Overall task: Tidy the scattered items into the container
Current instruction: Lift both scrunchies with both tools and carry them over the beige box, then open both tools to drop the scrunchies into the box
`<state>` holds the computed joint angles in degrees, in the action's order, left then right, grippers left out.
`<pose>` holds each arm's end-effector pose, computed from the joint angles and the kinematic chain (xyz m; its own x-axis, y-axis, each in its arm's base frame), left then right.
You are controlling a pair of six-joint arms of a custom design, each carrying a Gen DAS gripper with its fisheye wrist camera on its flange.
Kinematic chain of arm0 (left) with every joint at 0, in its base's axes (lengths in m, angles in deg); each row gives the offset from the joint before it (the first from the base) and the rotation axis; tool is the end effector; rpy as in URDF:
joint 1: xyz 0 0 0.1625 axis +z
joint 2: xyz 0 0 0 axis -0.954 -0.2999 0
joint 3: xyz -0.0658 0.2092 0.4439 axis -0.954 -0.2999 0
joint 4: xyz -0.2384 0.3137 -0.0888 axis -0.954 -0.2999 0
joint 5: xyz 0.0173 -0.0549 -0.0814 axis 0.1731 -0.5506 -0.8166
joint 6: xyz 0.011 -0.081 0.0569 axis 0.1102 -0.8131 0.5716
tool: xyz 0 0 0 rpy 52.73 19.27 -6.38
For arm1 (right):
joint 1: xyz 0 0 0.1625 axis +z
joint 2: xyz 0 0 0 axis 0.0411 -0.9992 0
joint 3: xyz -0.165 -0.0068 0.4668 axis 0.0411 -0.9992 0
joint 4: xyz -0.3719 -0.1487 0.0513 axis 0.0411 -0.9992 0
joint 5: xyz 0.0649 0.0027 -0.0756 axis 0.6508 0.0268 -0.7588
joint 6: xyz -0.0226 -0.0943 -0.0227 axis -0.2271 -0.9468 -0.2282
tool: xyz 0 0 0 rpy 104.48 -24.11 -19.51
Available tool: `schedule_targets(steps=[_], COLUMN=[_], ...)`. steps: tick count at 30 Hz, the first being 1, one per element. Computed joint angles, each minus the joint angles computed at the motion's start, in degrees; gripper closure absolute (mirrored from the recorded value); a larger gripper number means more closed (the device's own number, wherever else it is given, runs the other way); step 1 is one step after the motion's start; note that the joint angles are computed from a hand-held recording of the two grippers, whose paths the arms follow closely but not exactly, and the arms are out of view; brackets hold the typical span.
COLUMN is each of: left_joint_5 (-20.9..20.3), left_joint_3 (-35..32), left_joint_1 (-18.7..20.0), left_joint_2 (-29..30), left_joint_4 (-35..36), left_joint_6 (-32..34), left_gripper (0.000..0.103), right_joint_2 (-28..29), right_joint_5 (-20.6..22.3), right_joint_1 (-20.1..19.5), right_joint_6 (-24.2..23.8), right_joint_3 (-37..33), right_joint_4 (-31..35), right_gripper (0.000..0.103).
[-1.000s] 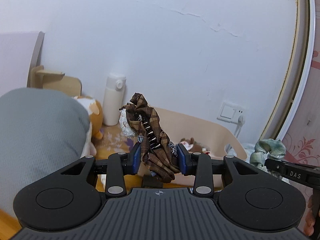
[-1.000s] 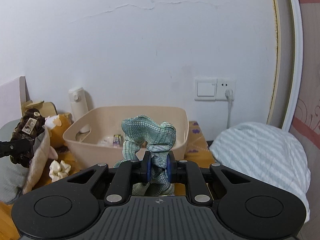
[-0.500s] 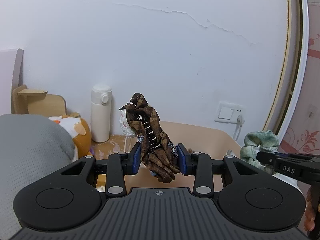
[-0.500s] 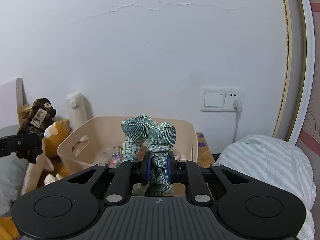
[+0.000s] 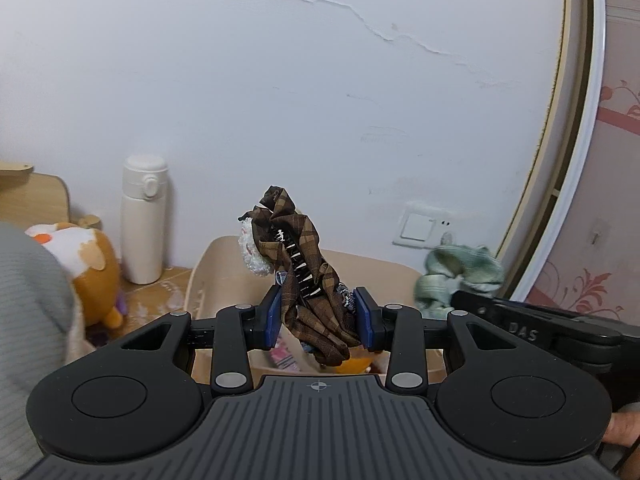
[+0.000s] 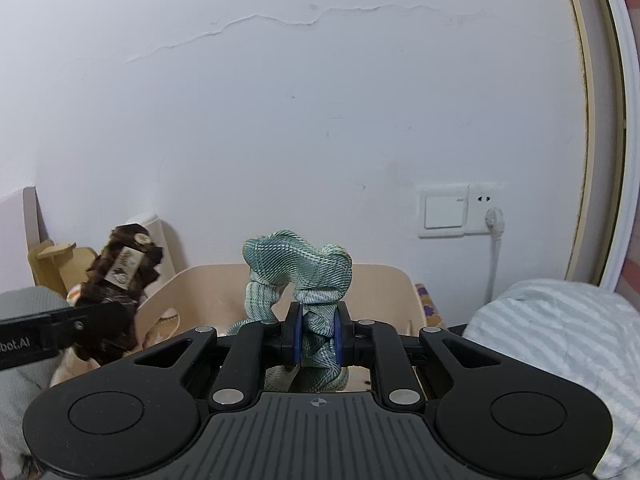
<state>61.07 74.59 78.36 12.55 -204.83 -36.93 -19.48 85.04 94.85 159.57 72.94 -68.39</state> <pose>-0.3099 -0.2591 0.1249 -0.8680 0.0564 -0.4933 0.4760 0.3775 -0.7943 0.1446 -0.2935 0.2533 -0.7826 -0.1454 0.6053 -0.6023 0.4221 -0.6775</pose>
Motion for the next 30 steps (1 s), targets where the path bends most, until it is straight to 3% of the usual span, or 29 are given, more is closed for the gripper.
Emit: schedule_targets(steps=[7, 11, 17, 22, 30], left_joint_5=[-1.0, -2.0, -8.1, -10.8, -11.3], left_joint_3=[1.0, 1.3, 0.6, -0.4, -1.2], left_joint_1=[3.5, 5.1, 9.4, 11.5, 12.0], left_joint_2=[4.2, 7.0, 7.7, 8.3, 9.5], left_joint_4=[-16.8, -24.5, -32.7, -30.9, -30.9], left_joint_6=[12.2, 15.9, 23.7, 23.8, 25.3], left_gripper=[0.065, 0.065, 0.065, 0.065, 0.064], right_joint_2=[3.5, 4.9, 7.9, 9.0, 10.1], right_joint_5=[0.0, 1.2, 3.1, 3.7, 4.1], right_joint_1=[-1.2, -1.0, -2.0, -2.1, -2.9], right_joint_6=[0.1, -0.9, -0.8, -1.4, -1.6], right_joint_3=[-0.8, -1.0, -2.7, -3.1, -3.6], right_joint_4=[-2.2, -3.5, -2.9, -3.0, -2.7], right_gripper=[0.090, 0.090, 0.089, 0.089, 0.089])
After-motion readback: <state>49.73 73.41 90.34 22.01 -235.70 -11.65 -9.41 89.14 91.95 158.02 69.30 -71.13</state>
